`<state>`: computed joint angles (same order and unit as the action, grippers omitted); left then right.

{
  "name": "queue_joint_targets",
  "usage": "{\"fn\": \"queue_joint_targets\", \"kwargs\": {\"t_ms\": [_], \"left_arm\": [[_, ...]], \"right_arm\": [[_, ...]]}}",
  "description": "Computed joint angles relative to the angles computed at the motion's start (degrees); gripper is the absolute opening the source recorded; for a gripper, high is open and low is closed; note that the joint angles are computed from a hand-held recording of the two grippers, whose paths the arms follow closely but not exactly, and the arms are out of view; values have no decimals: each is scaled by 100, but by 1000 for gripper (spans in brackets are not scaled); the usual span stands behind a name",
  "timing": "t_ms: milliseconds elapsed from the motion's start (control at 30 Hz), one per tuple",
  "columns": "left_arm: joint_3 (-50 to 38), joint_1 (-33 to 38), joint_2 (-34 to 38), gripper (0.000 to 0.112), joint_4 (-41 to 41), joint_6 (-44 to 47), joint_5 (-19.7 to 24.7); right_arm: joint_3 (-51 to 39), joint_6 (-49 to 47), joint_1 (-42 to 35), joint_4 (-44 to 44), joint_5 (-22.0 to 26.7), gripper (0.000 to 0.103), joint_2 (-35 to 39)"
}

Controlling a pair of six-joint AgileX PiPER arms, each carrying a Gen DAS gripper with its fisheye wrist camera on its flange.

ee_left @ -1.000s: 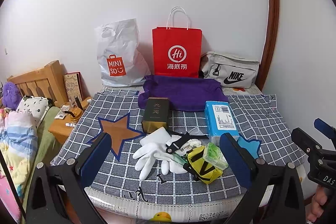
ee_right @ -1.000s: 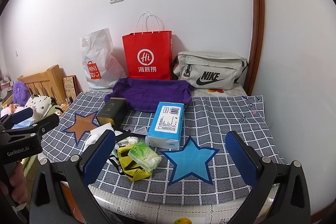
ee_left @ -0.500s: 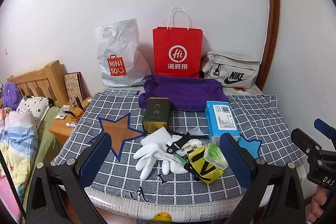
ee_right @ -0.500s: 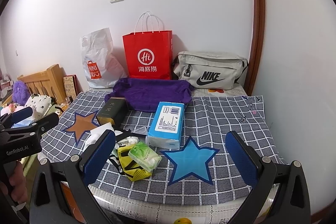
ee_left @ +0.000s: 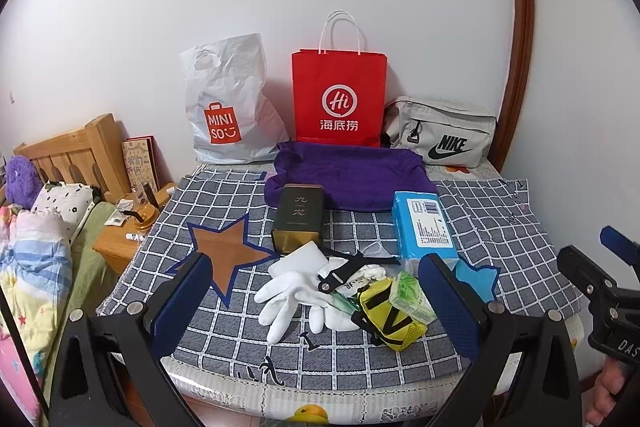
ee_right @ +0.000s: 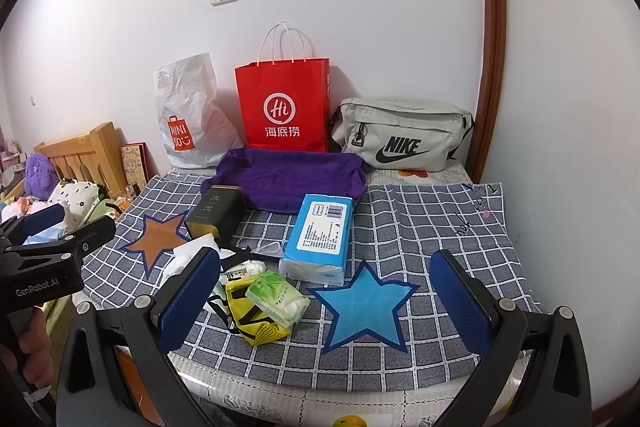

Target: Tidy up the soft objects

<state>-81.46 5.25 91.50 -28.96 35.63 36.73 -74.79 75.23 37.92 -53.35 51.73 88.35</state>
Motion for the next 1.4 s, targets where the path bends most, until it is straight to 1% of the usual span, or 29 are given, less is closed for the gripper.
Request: {"fn": "queue_joint_targets", "kwargs": {"t_ms": [67, 133, 233, 267, 500, 667, 800, 900, 967, 1000, 1167, 1200, 1233, 1267, 1333, 1367, 1400], "left_arm": [[-81, 46, 75, 103, 12, 33, 46], [-84, 36, 125, 103, 97, -39, -31], [-273, 135, 379, 103, 96, -64, 39], [-282, 107, 436, 103, 165, -151, -1], [-890, 226, 1374, 103, 445, -432, 119], [-1423, 305, 2125, 103, 587, -650, 272], [-1678, 289, 2514, 103, 664, -695, 293], [-1871, 268, 2789, 103, 667, -625, 322], [-1979, 264, 2936, 103, 627, -535, 378], [-2032, 256, 3011, 103, 617, -490, 397], [-2407, 191, 3431, 103, 620, -336, 529], [-2496, 186, 3512, 103, 592, -292, 587], [-2582, 174, 3599, 103, 554, -250, 649], [-2648, 171, 3663, 103, 515, -214, 693], [-2767, 129, 3794, 102, 432, -125, 778], [-2822, 103, 3853, 102, 422, -101, 823], [-2861, 81, 3897, 101, 433, -98, 847]], "right_arm": [[29, 11, -34, -4, -89, 103, 1], [48, -7, -106, 40, -220, 103, 29], [55, -135, -248, 178, -442, 103, 139], [33, -213, -308, 256, -508, 103, 208], [-64, -867, -820, 796, -1147, 103, 770], [-215, -1701, -1322, 1384, -1700, 103, 1352], [-296, -2747, -1719, 2256, -2442, 103, 1888], [-414, -4183, -1946, 3584, -2924, 103, 2269], [-633, -5040, -2016, 4359, -2982, 103, 2595], [-749, -5291, -2018, 4557, -2956, 103, 2745], [-1170, -5975, -1976, 5055, -2935, 102, 3281], [-1254, -6058, -1974, 5110, -2892, 101, 3375], [-1317, -6157, -1971, 5190, -2860, 94, 3446], [-1343, -6421, -1994, 5447, -2858, 90, 3491], [-1392, -6990, -2055, 6033, -2840, 75, 3560], [-1358, -7088, -2049, 6117, -2851, 74, 3544], [-1338, -6990, -2021, 5972, -2904, 74, 3542]]}}
